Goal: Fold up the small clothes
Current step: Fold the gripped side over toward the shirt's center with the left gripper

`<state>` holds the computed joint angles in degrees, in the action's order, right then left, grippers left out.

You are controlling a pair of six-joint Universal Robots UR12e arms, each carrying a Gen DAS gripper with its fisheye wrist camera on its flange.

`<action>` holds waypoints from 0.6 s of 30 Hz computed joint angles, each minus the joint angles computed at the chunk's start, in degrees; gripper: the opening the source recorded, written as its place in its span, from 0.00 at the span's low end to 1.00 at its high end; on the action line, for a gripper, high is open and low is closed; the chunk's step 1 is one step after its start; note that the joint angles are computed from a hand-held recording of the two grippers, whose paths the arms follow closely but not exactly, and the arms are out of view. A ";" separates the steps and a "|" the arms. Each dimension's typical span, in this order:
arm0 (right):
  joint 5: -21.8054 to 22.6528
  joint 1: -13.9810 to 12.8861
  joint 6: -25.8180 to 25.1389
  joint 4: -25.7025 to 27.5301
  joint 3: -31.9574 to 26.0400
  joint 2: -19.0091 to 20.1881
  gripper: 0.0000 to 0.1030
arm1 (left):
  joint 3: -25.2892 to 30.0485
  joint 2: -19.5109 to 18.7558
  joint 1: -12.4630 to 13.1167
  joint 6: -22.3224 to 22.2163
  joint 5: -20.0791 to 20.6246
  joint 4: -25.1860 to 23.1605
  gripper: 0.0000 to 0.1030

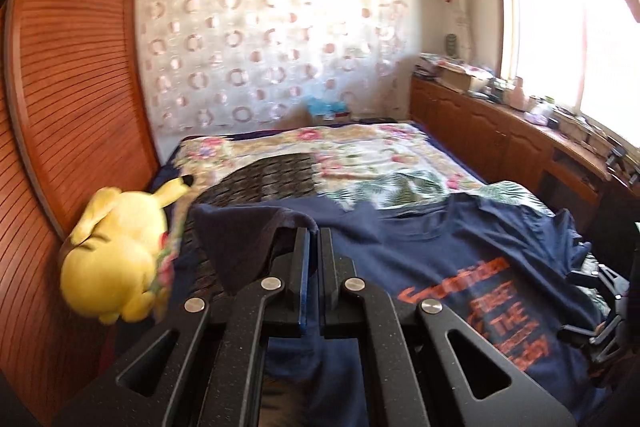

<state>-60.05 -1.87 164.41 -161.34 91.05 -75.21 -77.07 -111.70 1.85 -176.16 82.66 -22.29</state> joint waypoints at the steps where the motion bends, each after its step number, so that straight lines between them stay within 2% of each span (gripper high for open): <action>1: -0.16 0.00 0.41 -0.27 0.21 -0.10 0.99 | 0.70 -0.36 -0.38 0.31 -0.49 -0.66 0.04; 7: -0.81 0.03 1.67 -0.86 0.95 -0.42 0.99 | 1.62 -0.73 -1.86 2.37 -5.11 -2.67 0.04; 9: -1.23 0.24 1.99 -0.84 0.93 -0.48 0.99 | 1.14 -0.38 -1.91 2.74 -5.47 -2.52 0.09; 12: -1.41 0.48 2.14 -0.62 0.67 -0.36 0.99 | 0.51 0.12 -1.75 2.81 -5.11 -1.89 0.20; 16: -0.46 0.57 0.07 0.64 -0.38 0.02 0.96 | -0.40 0.76 -1.06 1.89 -3.78 -0.15 0.40; 18: 0.41 0.83 -1.57 1.66 -1.46 0.51 0.95 | -1.31 1.21 -0.42 1.17 -3.06 0.90 0.44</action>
<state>-59.64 -1.04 162.84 -159.69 89.59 -74.71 -78.38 -110.48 1.43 -174.98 79.60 -21.39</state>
